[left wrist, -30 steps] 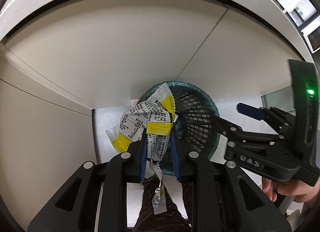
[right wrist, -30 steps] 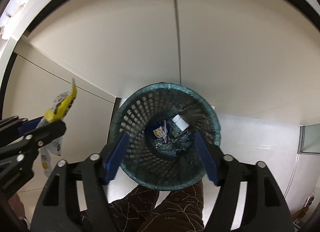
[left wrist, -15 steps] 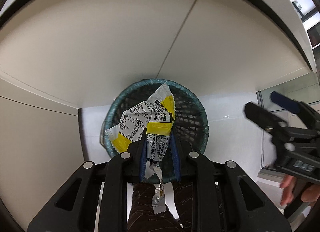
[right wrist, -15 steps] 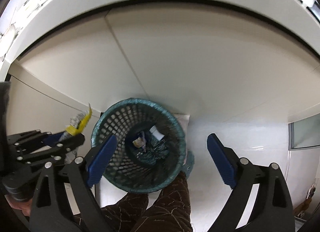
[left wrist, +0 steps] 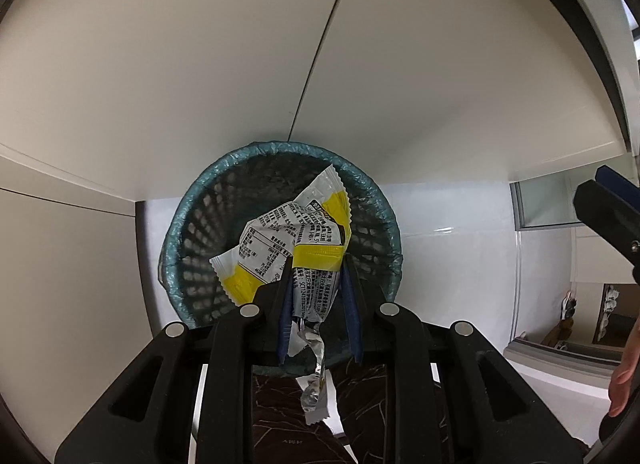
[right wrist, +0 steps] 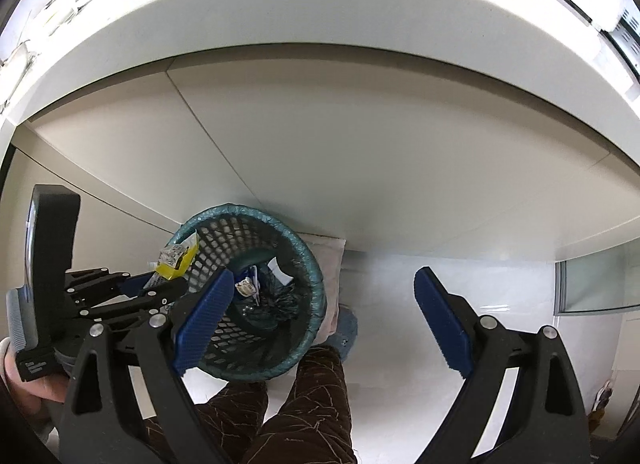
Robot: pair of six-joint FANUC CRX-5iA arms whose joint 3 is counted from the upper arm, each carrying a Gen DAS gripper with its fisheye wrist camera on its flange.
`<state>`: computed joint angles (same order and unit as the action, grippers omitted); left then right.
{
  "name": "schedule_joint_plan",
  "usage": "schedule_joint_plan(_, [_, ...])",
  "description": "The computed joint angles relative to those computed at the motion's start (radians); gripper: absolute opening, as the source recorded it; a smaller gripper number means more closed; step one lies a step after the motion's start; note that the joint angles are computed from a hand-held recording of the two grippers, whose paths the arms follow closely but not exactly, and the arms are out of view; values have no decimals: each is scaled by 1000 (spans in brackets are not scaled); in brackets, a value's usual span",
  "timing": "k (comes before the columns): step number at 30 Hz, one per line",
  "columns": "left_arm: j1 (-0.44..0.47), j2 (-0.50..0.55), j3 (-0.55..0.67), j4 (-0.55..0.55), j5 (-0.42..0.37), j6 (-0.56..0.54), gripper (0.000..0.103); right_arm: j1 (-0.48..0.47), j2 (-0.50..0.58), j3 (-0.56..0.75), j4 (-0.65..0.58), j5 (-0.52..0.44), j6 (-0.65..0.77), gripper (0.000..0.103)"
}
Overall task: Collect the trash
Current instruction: 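Open the right gripper to drop the packet while the left gripper holds the wrapper, then open the left gripper to drop the yellow wrapper into the wastebasket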
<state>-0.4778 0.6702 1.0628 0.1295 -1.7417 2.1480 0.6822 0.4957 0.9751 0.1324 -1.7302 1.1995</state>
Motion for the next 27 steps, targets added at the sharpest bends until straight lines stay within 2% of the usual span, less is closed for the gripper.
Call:
schedule_joint_plan(14, [-12, 43, 41, -2, -15, 16, 27, -19, 52, 128, -33, -60, 68, 88])
schedule_joint_plan(19, [-18, 72, 84, -15, -41, 31, 37, -22, 26, 82, -29, -45, 59, 88])
schedule_joint_plan(22, [-20, 74, 94, -15, -39, 37, 46, -26, 20, 70, -30, -46, 46, 88])
schedule_joint_plan(24, [-20, 68, 90, -15, -32, 35, 49, -28, 16, 60, -32, -42, 39, 88])
schedule_joint_plan(26, [-18, 64, 85, -11, -29, 41, 56, -27, 15, 58, -34, -40, 33, 88])
schedule_joint_plan(27, [-17, 57, 77, -14, -22, 47, 63, -27, 17, 59, -36, -41, 31, 88])
